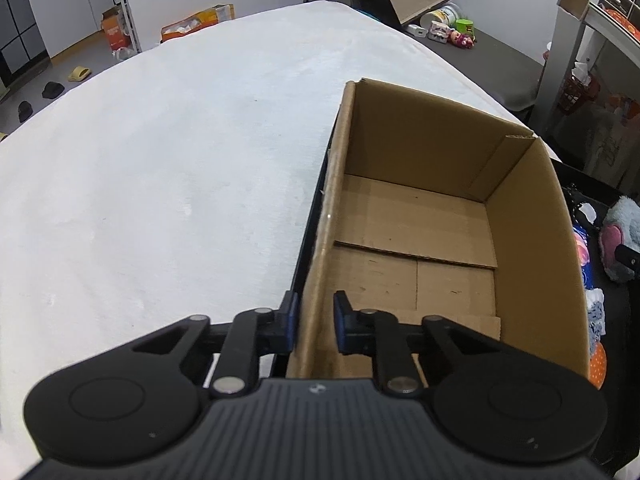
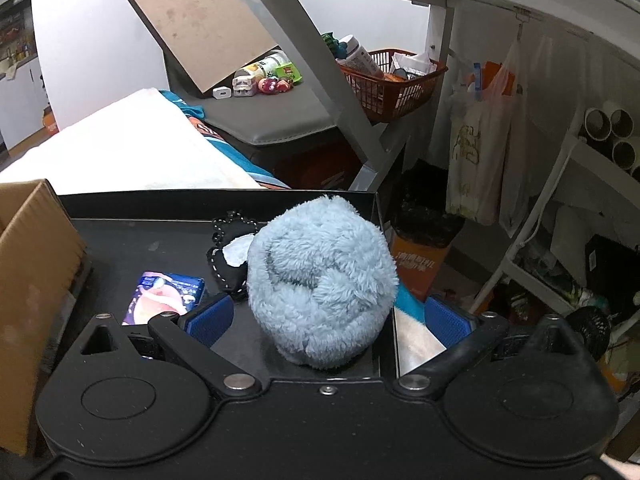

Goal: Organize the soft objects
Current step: 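Grasp the grey plush ball with the right tool while the left tool grips the box wall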

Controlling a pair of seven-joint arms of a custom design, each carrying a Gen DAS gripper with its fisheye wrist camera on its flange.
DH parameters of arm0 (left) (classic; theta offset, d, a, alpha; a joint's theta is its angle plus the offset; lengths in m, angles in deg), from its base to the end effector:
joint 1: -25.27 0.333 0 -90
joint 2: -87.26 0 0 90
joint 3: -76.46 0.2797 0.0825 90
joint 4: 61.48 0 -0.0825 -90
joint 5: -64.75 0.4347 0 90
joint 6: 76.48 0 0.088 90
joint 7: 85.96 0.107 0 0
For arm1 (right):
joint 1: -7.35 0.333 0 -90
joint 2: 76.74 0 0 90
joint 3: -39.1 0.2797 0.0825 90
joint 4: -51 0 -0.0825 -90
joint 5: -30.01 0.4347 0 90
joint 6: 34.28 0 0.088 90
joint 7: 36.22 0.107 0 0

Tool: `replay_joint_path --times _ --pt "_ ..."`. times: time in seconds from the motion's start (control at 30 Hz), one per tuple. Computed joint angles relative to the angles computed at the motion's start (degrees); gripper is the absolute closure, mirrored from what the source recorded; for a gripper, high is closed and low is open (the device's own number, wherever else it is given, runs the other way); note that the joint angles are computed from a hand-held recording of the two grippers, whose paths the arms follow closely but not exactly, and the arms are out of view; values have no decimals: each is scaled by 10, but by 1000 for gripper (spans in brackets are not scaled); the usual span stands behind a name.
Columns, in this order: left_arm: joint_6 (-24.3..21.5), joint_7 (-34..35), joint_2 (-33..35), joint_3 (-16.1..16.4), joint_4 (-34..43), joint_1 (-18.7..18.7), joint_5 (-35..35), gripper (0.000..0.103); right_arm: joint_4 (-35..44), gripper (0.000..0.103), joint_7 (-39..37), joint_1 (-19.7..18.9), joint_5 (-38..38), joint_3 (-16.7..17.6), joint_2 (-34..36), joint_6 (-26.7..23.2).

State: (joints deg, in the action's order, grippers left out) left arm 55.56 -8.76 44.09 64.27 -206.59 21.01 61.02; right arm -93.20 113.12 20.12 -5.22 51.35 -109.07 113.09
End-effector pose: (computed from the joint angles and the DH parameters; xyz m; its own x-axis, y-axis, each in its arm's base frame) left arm 0.4247 -0.1304 0.5285 -0.0223 -0.9993 0.0296 -0.8676 0.0047 -0.4972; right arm 0.4387 0.2166 0.4822 -0.1681 -0.9858 -0.0025 -0.6787 0.1176 -0.7249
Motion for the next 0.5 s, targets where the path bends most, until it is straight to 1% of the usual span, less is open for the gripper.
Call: replay_joint_path --times 0.1,0.13,0.17,0.2,0.23,0.27,0.3,0.33,0.37,0.5 --pt "3 2 3 3 1 1 -1 91 -2 1 5 -7 -19 9 2 8" --pt "4 3 3 4 0 0 -3 91 -2 3 8 -10 -27 12 3 10" --pt "4 5 2 5 0 -1 -4 91 -1 10 9 -11 -33 14 4 8" --pt "5 7 1 6 -1 -3 -5 91 2 14 6 -10 -37 15 6 5" --pt "2 12 0 7 -3 -5 -7 92 4 22 1 -8 -37 14 8 3" --pt "-5 15 -1 9 -2 -7 -9 92 8 28 -5 -5 -36 11 12 1" --pt "-12 20 -1 12 0 -9 -14 92 12 31 -18 2 -28 6 16 -3" --pt "-17 26 -1 15 2 -12 -18 92 17 34 -21 1 -31 10 19 -17" --pt "-22 29 -2 15 2 -12 -20 92 21 36 -27 1 -38 15 20 -30" --pt "-38 55 -16 18 -4 -19 -25 92 21 40 -48 17 -30 7 17 -37"
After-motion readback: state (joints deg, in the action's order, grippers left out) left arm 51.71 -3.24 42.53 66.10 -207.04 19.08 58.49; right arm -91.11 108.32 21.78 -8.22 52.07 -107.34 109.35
